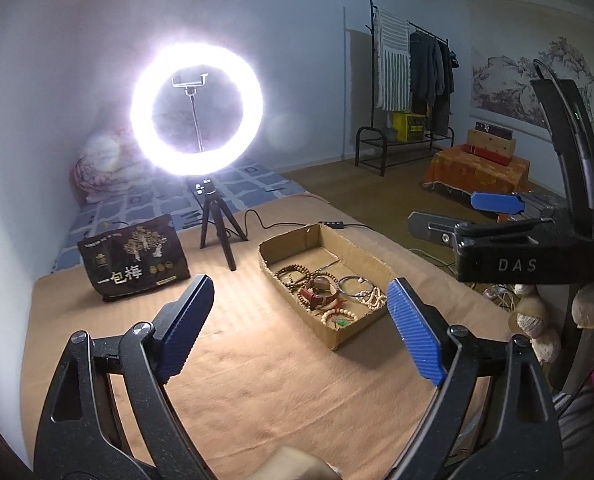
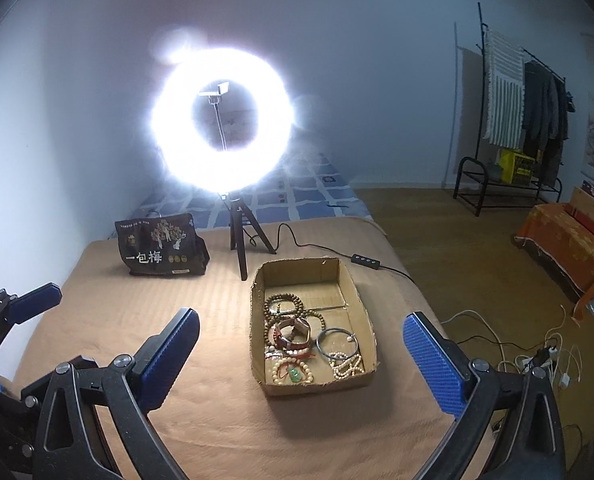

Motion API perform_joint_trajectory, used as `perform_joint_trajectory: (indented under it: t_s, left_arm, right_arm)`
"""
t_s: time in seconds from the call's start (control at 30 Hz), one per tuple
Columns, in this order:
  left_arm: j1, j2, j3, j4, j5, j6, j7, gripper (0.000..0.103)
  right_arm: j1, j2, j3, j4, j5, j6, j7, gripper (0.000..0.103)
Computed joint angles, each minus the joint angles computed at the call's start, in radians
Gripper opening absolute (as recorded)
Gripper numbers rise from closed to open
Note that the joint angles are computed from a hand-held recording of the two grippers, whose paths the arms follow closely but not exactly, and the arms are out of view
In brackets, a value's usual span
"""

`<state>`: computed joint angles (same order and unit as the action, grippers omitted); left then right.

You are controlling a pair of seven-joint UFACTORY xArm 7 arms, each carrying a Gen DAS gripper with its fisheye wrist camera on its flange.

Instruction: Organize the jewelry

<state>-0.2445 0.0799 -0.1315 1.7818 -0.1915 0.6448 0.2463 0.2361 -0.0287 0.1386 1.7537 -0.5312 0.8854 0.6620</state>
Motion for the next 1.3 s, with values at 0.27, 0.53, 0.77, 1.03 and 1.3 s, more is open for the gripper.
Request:
perform_joint_trajectory:
  t_s: [0.27,0.53,0.77,1.03,1.3]
  left_arm:
    - [0.001,-0.049,0.006,-0.059,0.014,-0.014,-0.007,0.102]
    - [0.001,-0.036,0.008,-0.043,0.058,0.029,-0.062,0.102]
    - [0.000,-0.035,0.009,-0.043,0.076,0.035,-0.079,0.102]
    - [-0.006,-0.022,0.006,-0.021,0.097,0.054,-0.096,0.103]
    - [-0.007,-0.021,0.006,-0.021,0.097,0.053,-0.099,0.103]
  right_arm:
    - [0.002,-0.050,0.034,-0.083,-0.074,-0.014,0.060,0.103]
    - [-0.022,-0.079,0.035,-0.123,-0.064,-0.038,0.123,0.103]
    - [-0.033,-0.087,0.056,-0.135,-0.130,-0.024,0.156,0.103]
    - [-0.028,-0.078,0.053,-0.130,-0.134,-0.017,0.143,0.103]
    - [-0.034,-0.088,0.049,-0.146,-0.140,-0.020,0.152,0.103]
